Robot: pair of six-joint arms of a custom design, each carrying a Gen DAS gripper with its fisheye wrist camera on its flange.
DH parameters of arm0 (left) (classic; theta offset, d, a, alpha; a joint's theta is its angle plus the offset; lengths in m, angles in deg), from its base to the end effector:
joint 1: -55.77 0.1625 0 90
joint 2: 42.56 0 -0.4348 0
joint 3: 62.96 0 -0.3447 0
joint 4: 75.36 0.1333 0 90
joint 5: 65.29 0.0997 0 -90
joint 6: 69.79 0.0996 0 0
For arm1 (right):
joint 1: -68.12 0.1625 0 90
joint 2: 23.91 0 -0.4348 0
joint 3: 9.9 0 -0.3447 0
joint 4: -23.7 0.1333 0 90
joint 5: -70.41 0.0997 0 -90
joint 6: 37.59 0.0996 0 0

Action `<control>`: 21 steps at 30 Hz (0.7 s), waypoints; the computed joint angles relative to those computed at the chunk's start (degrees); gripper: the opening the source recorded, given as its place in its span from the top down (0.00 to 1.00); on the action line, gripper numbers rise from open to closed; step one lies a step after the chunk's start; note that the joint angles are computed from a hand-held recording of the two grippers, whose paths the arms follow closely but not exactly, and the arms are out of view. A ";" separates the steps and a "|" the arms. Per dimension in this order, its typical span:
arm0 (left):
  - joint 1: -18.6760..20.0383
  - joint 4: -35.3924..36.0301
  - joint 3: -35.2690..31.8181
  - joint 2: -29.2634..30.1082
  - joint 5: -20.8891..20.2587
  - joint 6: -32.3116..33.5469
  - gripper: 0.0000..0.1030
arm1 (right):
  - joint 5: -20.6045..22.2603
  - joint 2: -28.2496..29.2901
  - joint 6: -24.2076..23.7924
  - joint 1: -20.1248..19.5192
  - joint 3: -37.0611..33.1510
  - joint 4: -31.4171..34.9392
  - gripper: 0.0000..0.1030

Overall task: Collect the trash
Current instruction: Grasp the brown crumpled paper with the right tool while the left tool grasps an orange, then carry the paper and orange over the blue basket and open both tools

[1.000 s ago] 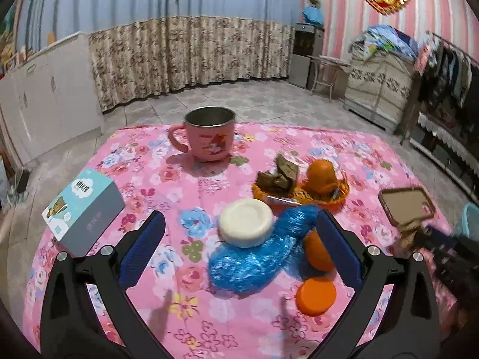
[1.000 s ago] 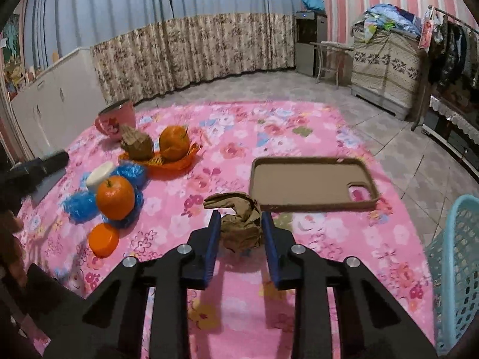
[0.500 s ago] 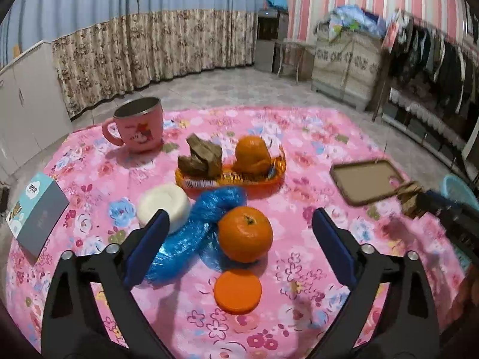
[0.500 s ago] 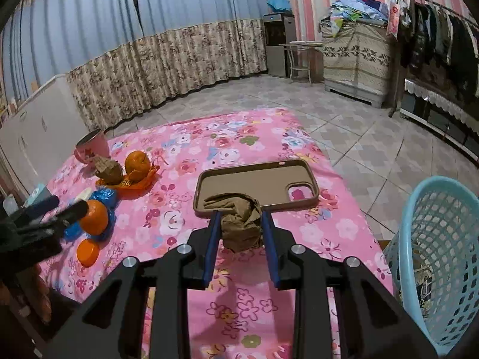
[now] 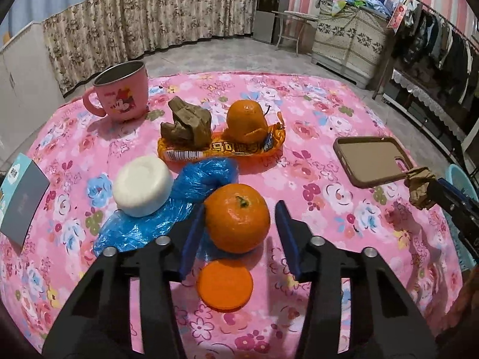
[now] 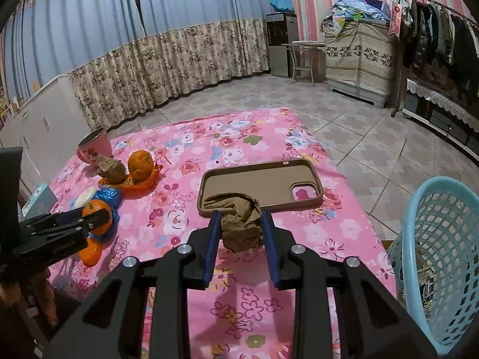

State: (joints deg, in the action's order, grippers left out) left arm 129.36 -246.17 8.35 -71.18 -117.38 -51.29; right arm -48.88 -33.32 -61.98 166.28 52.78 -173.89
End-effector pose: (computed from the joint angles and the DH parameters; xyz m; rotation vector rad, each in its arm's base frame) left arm -0.0287 -0.7859 0.1368 0.4404 2.3335 -0.7998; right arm 0.1921 -0.7441 -0.0124 0.3489 -2.2965 1.0844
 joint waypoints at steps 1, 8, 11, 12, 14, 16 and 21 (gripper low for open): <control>0.06 -0.03 0.18 -0.20 -0.52 0.00 0.59 | -0.03 0.01 -0.16 0.02 -0.02 -0.03 0.72; -1.03 -5.26 4.43 -1.72 -0.31 4.92 0.61 | 0.13 -1.45 -2.76 0.31 3.59 -5.33 0.72; -2.36 -8.65 8.14 -3.26 -1.33 6.43 0.61 | 0.88 -4.18 -3.61 0.34 8.58 -10.03 0.72; -2.80 -9.92 9.10 -3.59 -1.92 7.07 0.61 | 1.08 -5.40 -3.67 0.23 10.75 -11.74 0.72; -3.94 -13.14 11.03 -3.98 -2.89 8.93 0.61 | 1.04 -7.27 -3.92 0.07 14.18 -14.33 0.72; -5.02 -15.24 12.46 -4.17 -3.82 10.10 0.61 | 0.57 -9.26 -4.68 -0.23 18.11 -17.68 0.72; -8.00 -18.43 15.70 -4.32 -6.11 10.14 0.61 | 0.12 -13.28 -4.41 -1.35 25.76 -24.23 0.72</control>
